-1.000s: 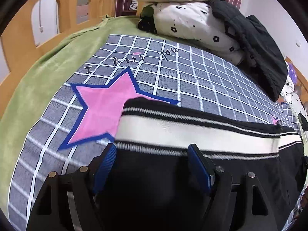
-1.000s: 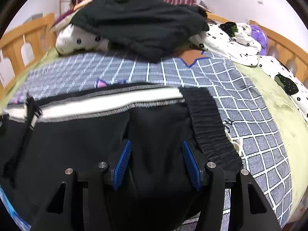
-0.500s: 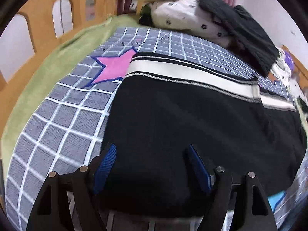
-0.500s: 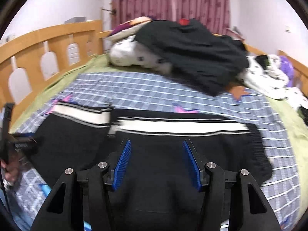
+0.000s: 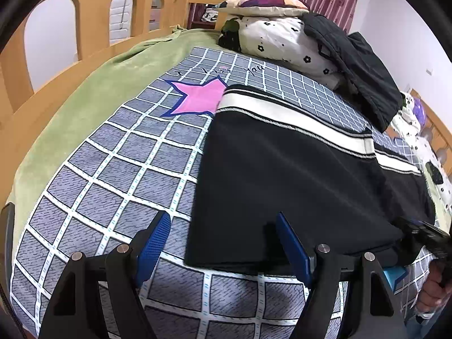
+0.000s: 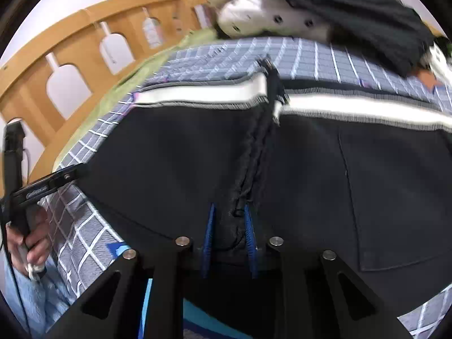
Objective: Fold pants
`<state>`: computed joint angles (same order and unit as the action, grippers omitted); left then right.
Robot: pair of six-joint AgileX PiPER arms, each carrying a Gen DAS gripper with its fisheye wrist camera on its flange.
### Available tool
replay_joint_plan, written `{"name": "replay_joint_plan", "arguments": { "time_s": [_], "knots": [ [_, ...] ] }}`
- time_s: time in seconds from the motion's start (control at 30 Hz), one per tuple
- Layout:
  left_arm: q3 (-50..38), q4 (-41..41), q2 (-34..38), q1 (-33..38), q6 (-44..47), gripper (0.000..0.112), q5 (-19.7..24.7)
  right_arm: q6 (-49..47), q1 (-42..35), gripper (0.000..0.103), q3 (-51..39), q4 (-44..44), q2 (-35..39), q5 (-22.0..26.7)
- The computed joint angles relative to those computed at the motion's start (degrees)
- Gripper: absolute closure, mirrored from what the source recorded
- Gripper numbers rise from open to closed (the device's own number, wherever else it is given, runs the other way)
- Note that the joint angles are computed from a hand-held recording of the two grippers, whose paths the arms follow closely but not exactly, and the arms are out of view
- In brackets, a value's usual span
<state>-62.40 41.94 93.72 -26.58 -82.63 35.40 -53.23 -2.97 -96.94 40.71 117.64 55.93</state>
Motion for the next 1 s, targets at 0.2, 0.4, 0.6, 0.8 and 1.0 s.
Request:
{"name": "replay_joint_plan", "arguments": {
  "time_s": [0.2,0.4,0.6,0.8,1.0],
  "knots": [
    [5.14,-2.06,-2.57,3.29,-0.15,0.037,-8.46,0.97,-1.6,0.086,2.24,0.7,-0.11,2.7],
    [9.68,-6.46,-3.35,5.22,1.21,0.037,-16.79,-6.06,0.72,0.068,9.53,-0.36,-6.34,-5.48],
    [8.06,-4.53,0.12,5.91,-1.23,0.039,-20.07,0.44,-3.61,0.048,4.0,1.01,-5.78,-6.04],
    [5.43,-1.17,0.63,5.11,-8.37,0.077,-14.14,12.03,-8.64,0.057,-3.97,-2.15,-1.94,-5.09],
    [-9.97,8.88,3.13,-5.49,-6.42,0.098,7.12,13.41,-13.62,0.06,-13.34,-6.53,3.43,0.13]
  ]
}}
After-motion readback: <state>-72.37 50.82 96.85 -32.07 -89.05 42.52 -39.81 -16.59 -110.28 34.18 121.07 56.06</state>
